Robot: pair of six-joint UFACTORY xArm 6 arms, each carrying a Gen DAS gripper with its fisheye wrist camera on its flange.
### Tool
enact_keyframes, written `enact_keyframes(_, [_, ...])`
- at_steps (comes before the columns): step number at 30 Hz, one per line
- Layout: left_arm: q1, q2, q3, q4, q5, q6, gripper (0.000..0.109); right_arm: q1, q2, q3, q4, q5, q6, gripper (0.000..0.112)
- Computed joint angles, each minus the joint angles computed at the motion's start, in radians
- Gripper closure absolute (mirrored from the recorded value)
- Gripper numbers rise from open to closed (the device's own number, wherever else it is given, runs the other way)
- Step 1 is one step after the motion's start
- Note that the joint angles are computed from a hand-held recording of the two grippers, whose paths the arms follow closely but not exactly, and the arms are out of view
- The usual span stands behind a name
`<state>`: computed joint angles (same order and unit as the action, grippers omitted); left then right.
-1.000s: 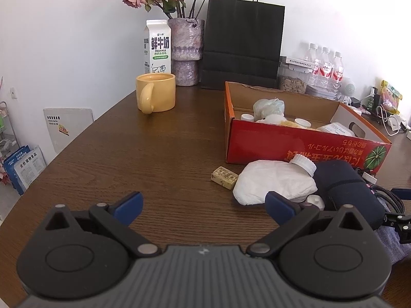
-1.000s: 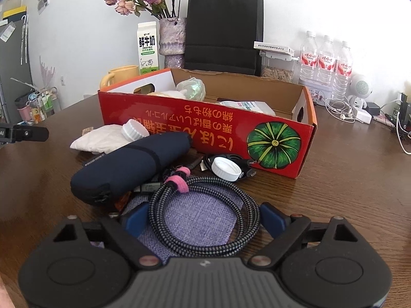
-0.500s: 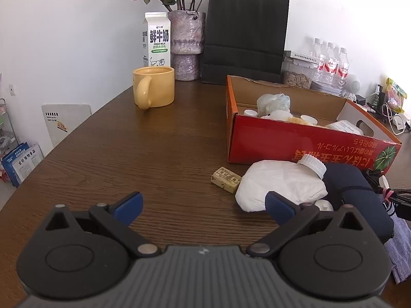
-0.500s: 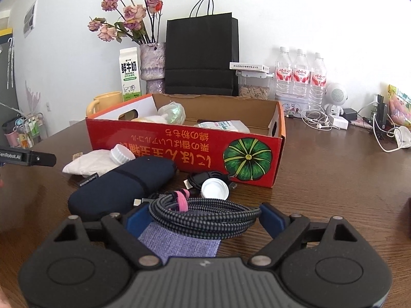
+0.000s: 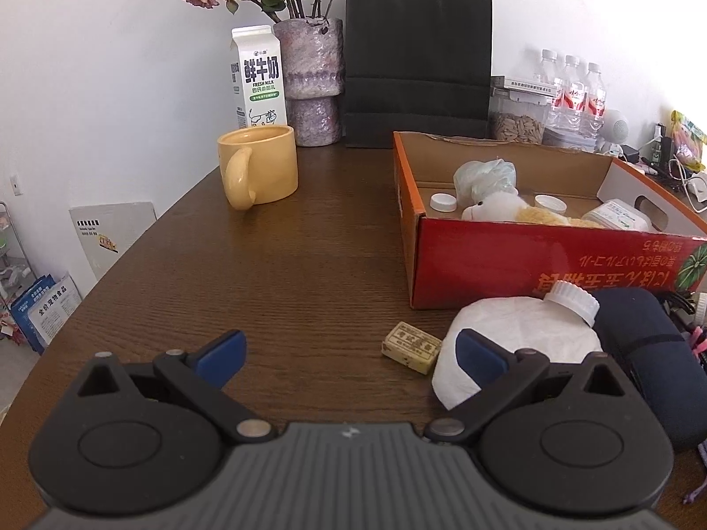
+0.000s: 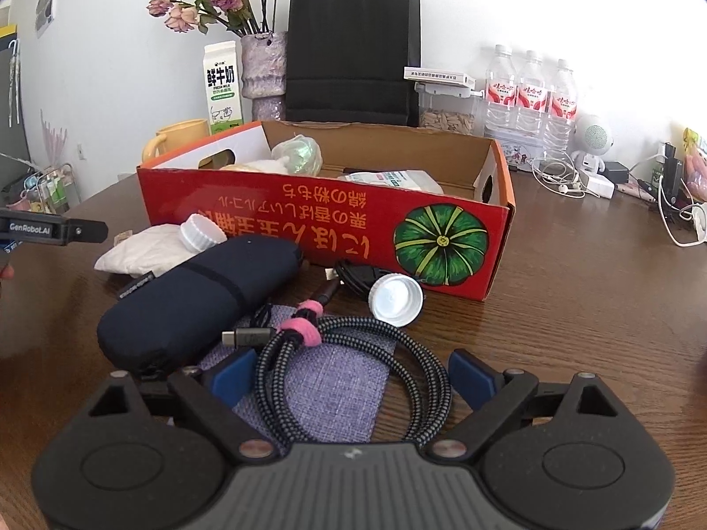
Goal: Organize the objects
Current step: 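Grasp the beige soap bar with the left tool while the right tool grasps the braided cable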
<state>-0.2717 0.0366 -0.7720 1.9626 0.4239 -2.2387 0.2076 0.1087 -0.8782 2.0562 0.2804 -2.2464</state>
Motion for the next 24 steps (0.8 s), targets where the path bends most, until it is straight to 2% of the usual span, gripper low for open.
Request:
enact_keyframes(7, [0.032, 0.076, -0.065, 0.004, -0.042, 0.038, 0.01, -0.001, 0.003, -0.003, -0.019, 0.001, 0.032, 0.019])
enact_keyframes(13, [0.039, 0.092, -0.08, 0.122, -0.062, -0.069, 0.019, -0.004, 0.005, -0.003, -0.045, 0.004, 0.073, 0.019])
enact_keyframes(14, [0.039, 0.094, -0.083, 0.142, -0.069, -0.085, 0.029, -0.005, 0.006, -0.002, -0.051, 0.006, 0.084, 0.019])
enact_keyframes(15, [0.043, 0.101, -0.091, 0.138, -0.089, -0.073, 0.044, -0.006, 0.006, -0.002, -0.057, 0.007, 0.092, 0.019])
enact_keyframes(16, [0.051, 0.108, -0.101, 0.153, -0.115, -0.085, 0.046, -0.006, 0.006, -0.001, -0.058, 0.008, 0.096, 0.018])
enact_keyframes(17, [0.052, 0.105, -0.099, 0.178, -0.119, -0.111, 0.054, -0.006, 0.006, -0.002, -0.061, 0.007, 0.103, 0.018])
enact_keyframes(18, [0.048, 0.104, -0.098, 0.192, -0.116, -0.124, 0.068, -0.005, 0.006, -0.002, -0.063, 0.006, 0.107, 0.018])
enact_keyframes(19, [0.047, 0.102, -0.096, 0.213, -0.117, -0.144, 0.075, -0.005, 0.007, -0.003, -0.062, 0.005, 0.109, 0.018])
enact_keyframes(24, [0.043, 0.088, -0.085, 0.296, -0.127, -0.262, 0.078, -0.001, 0.002, -0.001, -0.024, 0.001, 0.076, 0.021])
